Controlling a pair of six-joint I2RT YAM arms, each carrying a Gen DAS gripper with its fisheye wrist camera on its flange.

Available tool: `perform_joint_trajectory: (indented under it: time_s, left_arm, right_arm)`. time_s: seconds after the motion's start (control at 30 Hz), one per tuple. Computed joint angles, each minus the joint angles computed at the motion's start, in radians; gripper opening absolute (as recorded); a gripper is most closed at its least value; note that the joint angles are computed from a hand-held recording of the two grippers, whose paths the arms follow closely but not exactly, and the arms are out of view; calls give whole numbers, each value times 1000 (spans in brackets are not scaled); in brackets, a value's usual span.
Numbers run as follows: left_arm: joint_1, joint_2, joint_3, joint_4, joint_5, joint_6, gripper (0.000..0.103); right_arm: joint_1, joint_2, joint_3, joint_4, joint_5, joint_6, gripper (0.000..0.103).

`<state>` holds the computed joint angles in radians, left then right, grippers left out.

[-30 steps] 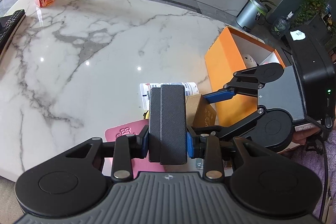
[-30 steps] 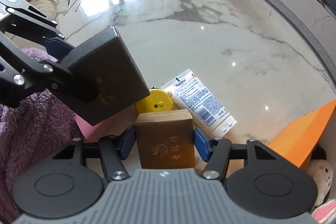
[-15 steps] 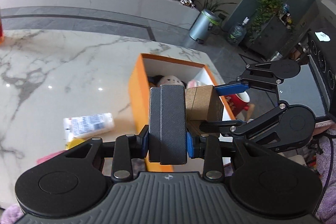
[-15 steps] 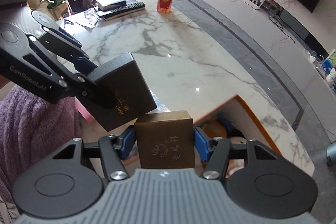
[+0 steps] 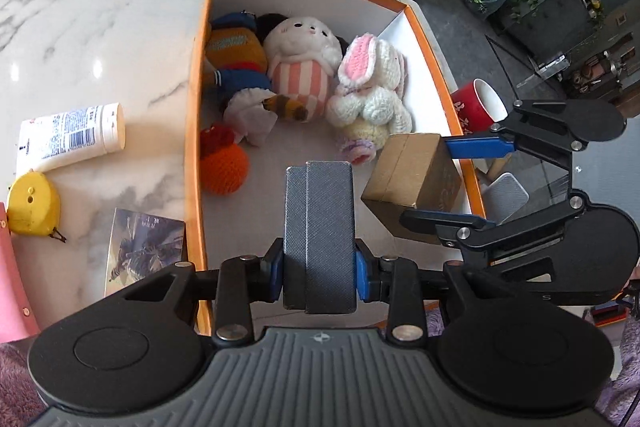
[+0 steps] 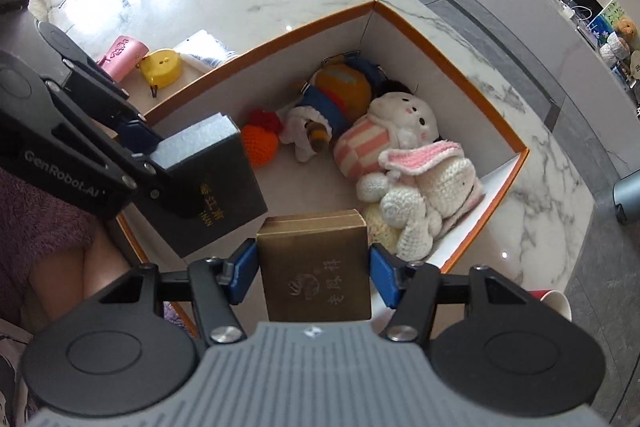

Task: Organize objects
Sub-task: 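Carry the black box into the orange box and open left tool while right tool carries the brown box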

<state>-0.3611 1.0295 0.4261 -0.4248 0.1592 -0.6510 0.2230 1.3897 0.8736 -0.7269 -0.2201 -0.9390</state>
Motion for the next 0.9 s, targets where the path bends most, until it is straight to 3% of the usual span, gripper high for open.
perform_joint_trajectory:
  time_s: [0.2,0.4,0.53,0.7,0.9]
  left_arm:
    - [-122,127,99,-73,-120,0,39]
    - [-144,183,140,-105,-142,16,42]
    - [-116,100,102,-94,-104,28,43]
    - [-96,-137,88,-194,-170,74,43]
    - [84,-267,93,-289,-143,143,43]
  right_arm:
    - [-11,68,2,43,-15,-22,61]
    - [-20,93,-2,60,-28,-26,61]
    - [-15,88,-12,61,-37,-27,61]
    - [-6,74,-10,40,-59,-15,61]
    - [42,60,25,-22,-93,13,62]
